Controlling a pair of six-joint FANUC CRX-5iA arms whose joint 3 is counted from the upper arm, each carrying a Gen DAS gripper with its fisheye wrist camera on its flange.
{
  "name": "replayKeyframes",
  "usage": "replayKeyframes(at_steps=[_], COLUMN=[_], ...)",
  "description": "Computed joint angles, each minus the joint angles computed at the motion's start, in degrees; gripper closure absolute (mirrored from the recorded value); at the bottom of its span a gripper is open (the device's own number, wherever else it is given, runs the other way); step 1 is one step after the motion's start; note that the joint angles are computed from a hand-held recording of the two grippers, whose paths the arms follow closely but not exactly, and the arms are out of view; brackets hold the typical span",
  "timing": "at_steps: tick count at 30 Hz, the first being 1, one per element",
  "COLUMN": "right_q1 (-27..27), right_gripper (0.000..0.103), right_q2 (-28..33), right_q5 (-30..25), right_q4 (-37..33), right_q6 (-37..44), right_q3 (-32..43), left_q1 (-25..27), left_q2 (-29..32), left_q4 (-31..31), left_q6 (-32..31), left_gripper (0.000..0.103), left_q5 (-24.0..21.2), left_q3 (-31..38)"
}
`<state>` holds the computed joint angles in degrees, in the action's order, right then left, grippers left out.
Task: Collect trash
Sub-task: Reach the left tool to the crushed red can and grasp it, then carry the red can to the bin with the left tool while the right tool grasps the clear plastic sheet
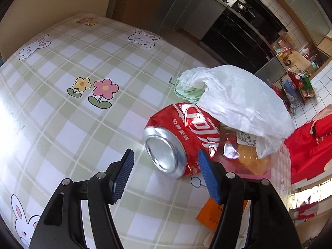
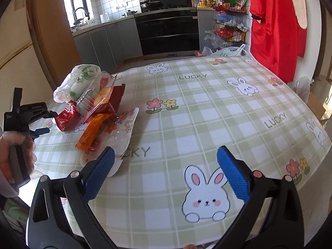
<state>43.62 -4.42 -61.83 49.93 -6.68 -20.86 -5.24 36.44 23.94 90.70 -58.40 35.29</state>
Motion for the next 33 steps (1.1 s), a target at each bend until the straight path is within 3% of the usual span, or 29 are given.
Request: replayKeyframes(at_steps=[8, 11, 13, 15, 24, 30, 33], right_q1=[-2.1, -2.6, -3.0, -3.3, -7.3, -9.7, -10.7], right_gripper=[0.006, 0.006, 0.006, 0.006, 0.006, 0.008, 0.015], right_q2=[2.5, 3.6, 4.4, 5.1, 10.6, 15.8, 17.5], right_q5=[2.0, 3.2, 4.3, 5.4, 12.5, 12.7, 12.6], right_q4=[-0.4, -1.4, -2.1, -2.4, -10.5, -15.0, -16.6], right_q6=[2.3, 4.2, 5.8, 6.9, 19.0, 22.6, 23.4], right_q3=[1.5, 2.7, 3.5, 4.0, 10.1, 16.1, 18.3], left_q1=[-1.1, -1.0, -0.6, -0.4, 3.5, 6.0, 7.0], left_q2=[4.6, 4.9, 4.0, 2.6, -4.5, -8.7, -10.9], left_q4=[-3.0, -2.3, 0.7, 0.6, 8.3, 12.3, 14.0], left_q6=[5.2, 4.2, 0.8, -1.3, -14.2, -20.3, -23.0], left_gripper=[0.04, 0.041, 0.056, 0.061, 0.066, 0.066, 0.066], left_q5=[-2.3, -2.0, -0.2, 1.2, 4.9, 3.3, 2.5], left_q3=[6.3, 5.9, 3.2, 1.1, -12.2, -19.0, -22.5])
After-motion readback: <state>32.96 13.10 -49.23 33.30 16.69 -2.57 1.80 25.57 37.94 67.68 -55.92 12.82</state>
